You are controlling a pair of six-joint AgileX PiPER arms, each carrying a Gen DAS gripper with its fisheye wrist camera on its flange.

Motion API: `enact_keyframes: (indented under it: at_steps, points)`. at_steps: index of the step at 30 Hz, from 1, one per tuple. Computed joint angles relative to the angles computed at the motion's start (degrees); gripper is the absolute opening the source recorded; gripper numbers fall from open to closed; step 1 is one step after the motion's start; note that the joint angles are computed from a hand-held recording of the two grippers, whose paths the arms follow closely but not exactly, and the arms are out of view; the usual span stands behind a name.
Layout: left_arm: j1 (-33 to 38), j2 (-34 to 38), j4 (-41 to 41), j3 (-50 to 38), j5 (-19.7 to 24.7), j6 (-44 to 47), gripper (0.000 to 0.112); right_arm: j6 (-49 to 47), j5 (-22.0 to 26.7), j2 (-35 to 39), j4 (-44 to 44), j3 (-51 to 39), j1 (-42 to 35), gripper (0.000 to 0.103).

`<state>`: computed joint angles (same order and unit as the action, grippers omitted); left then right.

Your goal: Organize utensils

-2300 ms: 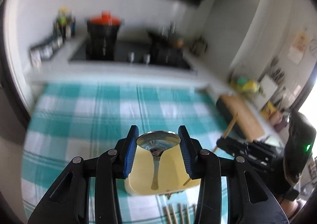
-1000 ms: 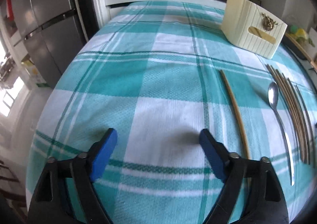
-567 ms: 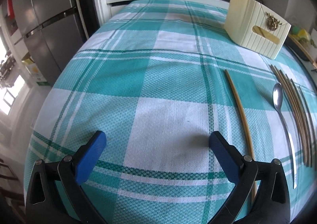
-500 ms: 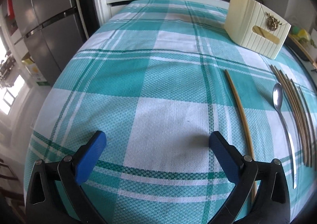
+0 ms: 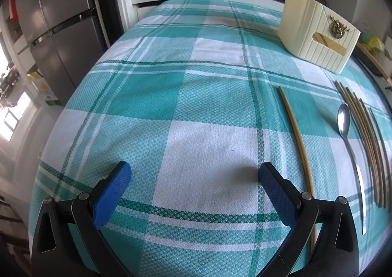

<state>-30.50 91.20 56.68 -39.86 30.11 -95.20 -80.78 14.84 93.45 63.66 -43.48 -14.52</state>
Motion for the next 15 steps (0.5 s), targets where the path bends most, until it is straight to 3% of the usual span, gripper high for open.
enact_keyframes:
  at_steps: [15]
  points:
    - [0.06, -0.09, 0.25, 0.17, -0.20, -0.23, 0.103, -4.48, 0.66, -0.27, 4.30, 0.76, -0.73, 0.041]
